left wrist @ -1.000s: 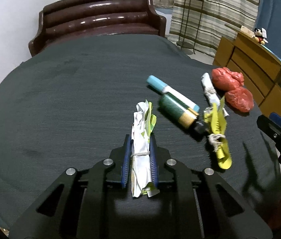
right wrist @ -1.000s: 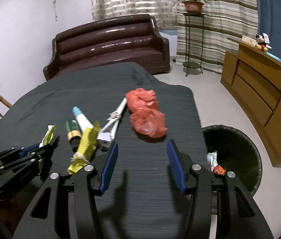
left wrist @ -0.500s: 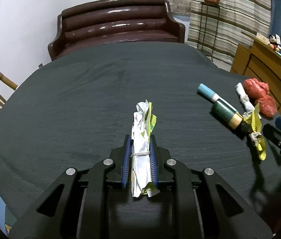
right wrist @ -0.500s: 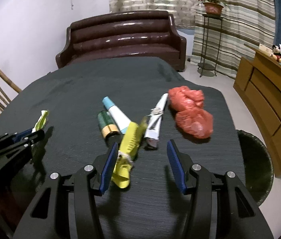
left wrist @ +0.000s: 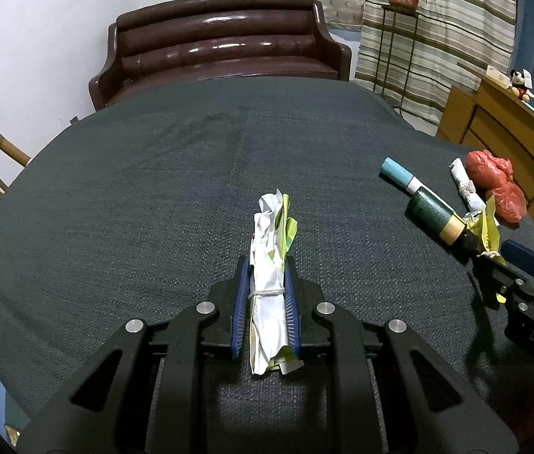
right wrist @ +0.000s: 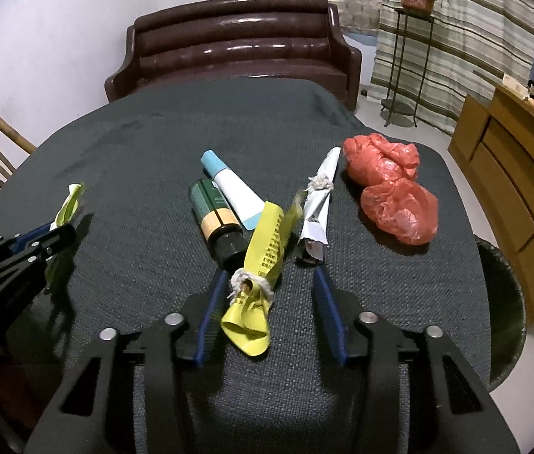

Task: Collect trash
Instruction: 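Grasp the yellow wrapper with the right gripper while the left gripper holds the white wrapper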

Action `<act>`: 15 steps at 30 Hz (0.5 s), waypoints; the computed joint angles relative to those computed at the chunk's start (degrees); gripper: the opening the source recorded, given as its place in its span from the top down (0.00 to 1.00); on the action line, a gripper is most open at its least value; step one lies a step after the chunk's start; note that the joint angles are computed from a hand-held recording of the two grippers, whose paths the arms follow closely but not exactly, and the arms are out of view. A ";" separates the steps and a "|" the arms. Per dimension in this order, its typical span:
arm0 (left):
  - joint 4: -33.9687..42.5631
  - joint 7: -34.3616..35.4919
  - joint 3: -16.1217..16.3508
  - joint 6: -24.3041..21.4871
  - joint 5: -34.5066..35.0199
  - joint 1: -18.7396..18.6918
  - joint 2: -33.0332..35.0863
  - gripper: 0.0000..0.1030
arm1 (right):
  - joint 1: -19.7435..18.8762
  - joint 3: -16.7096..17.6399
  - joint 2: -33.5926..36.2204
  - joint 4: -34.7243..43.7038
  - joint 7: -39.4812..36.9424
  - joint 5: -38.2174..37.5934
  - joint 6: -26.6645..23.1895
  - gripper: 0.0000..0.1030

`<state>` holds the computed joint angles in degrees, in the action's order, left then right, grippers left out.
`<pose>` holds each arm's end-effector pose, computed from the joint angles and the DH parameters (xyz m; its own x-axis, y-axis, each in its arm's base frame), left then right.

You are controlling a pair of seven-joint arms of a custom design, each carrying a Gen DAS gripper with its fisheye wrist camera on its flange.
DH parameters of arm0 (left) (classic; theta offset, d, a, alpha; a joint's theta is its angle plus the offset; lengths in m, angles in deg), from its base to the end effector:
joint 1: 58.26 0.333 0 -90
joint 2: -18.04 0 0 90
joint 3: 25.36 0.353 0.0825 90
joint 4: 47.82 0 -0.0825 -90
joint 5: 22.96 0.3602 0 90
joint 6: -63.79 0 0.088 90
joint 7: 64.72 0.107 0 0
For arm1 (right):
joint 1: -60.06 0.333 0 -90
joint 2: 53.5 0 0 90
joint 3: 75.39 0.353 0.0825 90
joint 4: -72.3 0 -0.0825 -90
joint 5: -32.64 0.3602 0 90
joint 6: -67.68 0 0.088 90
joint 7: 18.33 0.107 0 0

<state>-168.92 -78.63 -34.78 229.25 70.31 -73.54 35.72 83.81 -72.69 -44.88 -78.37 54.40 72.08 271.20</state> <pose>0.4917 -0.2854 0.3361 -0.1174 -0.9930 -0.0119 -0.7218 0.0935 -0.6858 0.4383 0.1302 0.3362 0.0354 -0.9987 -0.0359 -0.7512 -0.0029 -0.6601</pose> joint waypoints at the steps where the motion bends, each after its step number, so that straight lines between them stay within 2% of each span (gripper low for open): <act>1: -0.01 0.10 0.00 -0.03 -0.08 -0.02 0.00 0.83 | -0.05 0.02 0.05 0.05 0.01 -0.16 -0.21 0.60; 7: -0.01 0.14 0.02 -0.13 -0.27 -0.11 -0.01 0.83 | -2.74 1.24 0.19 -0.54 4.64 -6.45 -1.16 0.75; 15: -0.02 -1.68 0.03 -0.32 1.59 -0.07 -0.01 0.83 | -2.78 1.19 -0.48 -2.51 6.82 -9.49 1.85 0.76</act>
<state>-168.94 -80.30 -34.76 228.93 71.89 -73.61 35.71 81.03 -71.50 -45.36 -80.88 61.22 62.59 273.05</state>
